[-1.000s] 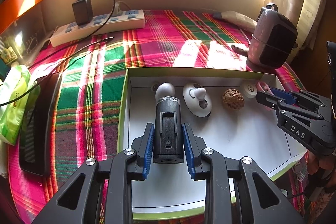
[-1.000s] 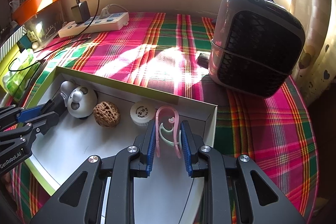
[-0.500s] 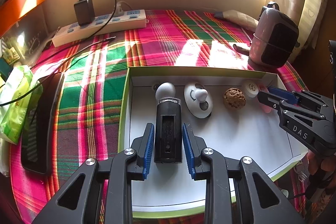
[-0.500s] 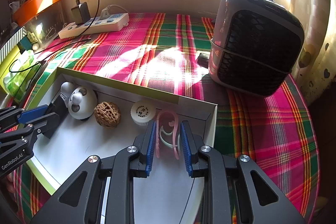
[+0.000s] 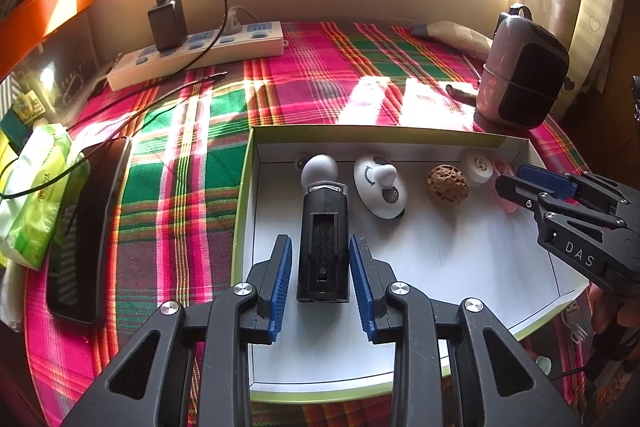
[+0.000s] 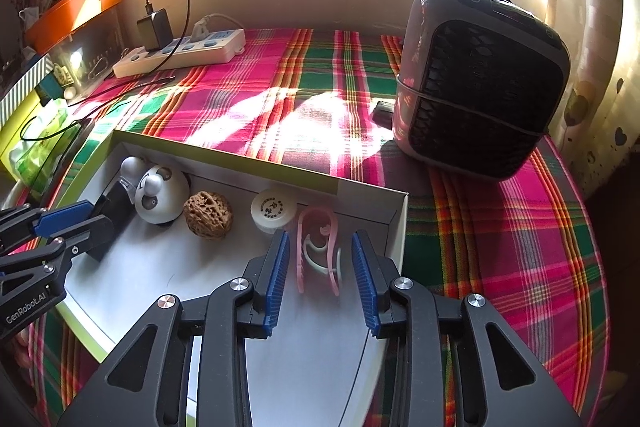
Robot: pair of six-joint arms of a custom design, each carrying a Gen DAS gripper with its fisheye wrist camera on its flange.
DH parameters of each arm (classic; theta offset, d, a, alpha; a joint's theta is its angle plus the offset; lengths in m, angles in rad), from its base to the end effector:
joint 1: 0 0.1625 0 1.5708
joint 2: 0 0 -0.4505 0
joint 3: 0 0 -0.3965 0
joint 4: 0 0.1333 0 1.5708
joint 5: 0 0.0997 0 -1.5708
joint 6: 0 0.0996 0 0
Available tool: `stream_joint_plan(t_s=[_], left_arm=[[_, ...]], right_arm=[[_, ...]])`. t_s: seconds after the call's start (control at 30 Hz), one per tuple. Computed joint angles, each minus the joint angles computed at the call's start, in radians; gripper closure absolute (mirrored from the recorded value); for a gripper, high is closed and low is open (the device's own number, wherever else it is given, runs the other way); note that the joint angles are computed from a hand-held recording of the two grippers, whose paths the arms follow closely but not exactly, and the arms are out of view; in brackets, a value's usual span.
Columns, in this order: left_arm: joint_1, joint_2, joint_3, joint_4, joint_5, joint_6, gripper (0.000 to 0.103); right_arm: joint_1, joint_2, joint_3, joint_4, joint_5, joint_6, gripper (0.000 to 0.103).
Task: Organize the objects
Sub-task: 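Withdraw both open tools from the box lid toward the remaining objects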
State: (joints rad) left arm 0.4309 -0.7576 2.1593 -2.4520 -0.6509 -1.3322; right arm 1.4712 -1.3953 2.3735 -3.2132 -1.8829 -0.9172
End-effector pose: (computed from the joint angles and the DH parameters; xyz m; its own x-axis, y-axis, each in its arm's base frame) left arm -0.3205 -0.3813 -0.0207 -0.7408 -0.1829 -0.6463 0.2897 0.7811 -0.5531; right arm 0.0588 -0.4451 0.2640 -0.6265 -0.4500 0.6364 -0.6893 0.7011 -0.1829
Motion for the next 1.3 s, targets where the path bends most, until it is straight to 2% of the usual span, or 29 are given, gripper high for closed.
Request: stream_joint_plan(t_s=[0.4,0.87,1.13,1.3], left_arm=[[-0.04,0.008,0.009,0.051,-0.02,-0.061,0.075],[-0.089,0.026,0.028,0.013,-0.04,-0.099,0.075],[-0.099,0.025,0.025,0.03,-0.043,-0.131,0.075],[-0.125,0.009,0.038,0.077,-0.024,-0.203,0.073]], right_arm=[[-0.023,-0.035,0.024,0.006,0.046,-0.064,0.069],[-0.043,-0.032,0.022,-0.021,0.07,-0.129,0.069],[-0.058,-0.069,0.03,0.015,0.105,-0.108,0.069],[-0.069,-0.128,0.051,0.051,0.147,-0.119,0.069]])
